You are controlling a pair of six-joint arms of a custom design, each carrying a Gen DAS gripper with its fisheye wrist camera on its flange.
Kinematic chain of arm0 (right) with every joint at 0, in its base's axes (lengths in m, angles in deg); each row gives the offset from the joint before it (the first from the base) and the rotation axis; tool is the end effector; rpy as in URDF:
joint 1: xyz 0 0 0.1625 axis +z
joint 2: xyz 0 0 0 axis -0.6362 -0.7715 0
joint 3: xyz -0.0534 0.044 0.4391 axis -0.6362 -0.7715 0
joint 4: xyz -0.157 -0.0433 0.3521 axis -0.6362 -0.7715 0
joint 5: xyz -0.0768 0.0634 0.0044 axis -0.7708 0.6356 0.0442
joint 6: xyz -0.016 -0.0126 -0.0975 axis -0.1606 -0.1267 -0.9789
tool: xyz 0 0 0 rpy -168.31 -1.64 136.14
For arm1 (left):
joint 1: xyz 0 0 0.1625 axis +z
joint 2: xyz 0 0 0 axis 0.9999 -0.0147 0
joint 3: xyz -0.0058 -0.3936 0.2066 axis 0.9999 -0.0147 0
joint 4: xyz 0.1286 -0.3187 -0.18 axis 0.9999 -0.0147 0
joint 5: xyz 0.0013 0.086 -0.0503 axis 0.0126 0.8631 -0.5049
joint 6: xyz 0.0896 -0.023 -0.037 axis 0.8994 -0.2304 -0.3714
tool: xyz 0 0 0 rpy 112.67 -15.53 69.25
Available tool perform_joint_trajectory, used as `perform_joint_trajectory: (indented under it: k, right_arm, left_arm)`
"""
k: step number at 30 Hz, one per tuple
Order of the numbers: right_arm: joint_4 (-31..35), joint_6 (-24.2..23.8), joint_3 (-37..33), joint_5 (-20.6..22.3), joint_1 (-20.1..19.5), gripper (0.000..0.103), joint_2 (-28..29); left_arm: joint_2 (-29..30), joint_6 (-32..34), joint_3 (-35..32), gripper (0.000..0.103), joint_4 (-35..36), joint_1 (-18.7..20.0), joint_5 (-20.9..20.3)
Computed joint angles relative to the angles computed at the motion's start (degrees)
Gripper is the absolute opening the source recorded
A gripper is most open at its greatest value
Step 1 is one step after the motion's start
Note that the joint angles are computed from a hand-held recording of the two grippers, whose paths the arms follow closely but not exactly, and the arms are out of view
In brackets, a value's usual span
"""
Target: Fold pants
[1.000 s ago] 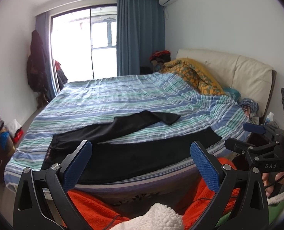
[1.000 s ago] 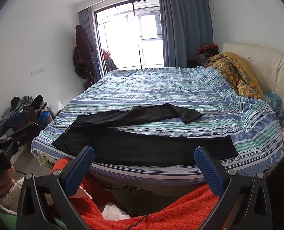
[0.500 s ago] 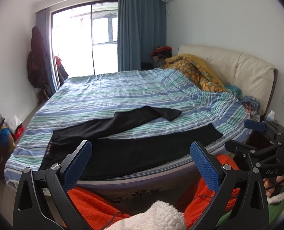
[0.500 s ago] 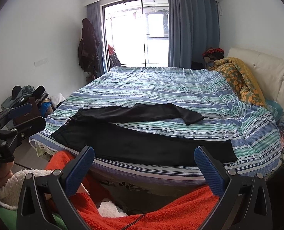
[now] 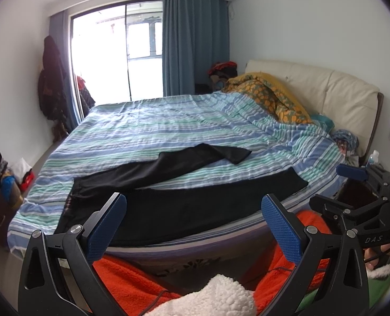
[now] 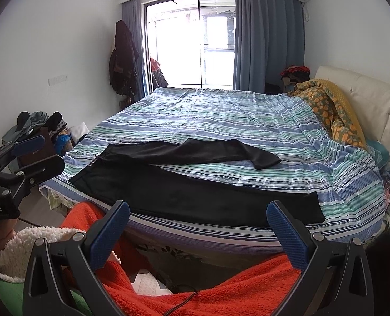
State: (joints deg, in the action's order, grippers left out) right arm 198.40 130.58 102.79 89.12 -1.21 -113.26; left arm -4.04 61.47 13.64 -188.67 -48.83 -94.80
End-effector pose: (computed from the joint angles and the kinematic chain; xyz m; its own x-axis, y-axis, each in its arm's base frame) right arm 0.2309 -0.5038 0.4070 -0.6685 0.4030 0.6251 -0.3985 0.5156 -0.7586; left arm -0.4955 -0.6416 0.1337 -0.4478 0.7641 -0.4642 0.8858 0.3087 -0.3465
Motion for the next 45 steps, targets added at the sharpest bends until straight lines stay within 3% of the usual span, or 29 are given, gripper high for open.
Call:
perform_joint_trajectory:
  k: [12, 19, 45]
  right_arm:
    - [-0.1, -0.5, -0.6, 0.1, -0.1, 0.103, 0.0]
    - [-2.1, 2.3, -0.2, -0.3, 0.0, 0.103, 0.6]
    - [2.9, -2.9, -0.2, 2.0, -0.9, 0.103, -0.5]
  left_arm:
    - [0.3, -0.1, -0.3, 0.102, 0.2, 0.0, 0.4]
    - [0.5, -1.2, -1.1, 0.102, 1.6, 0.4, 0.8]
    - [1.4, -2.4, -1.9, 0.102, 4.7, -0.1, 4.9]
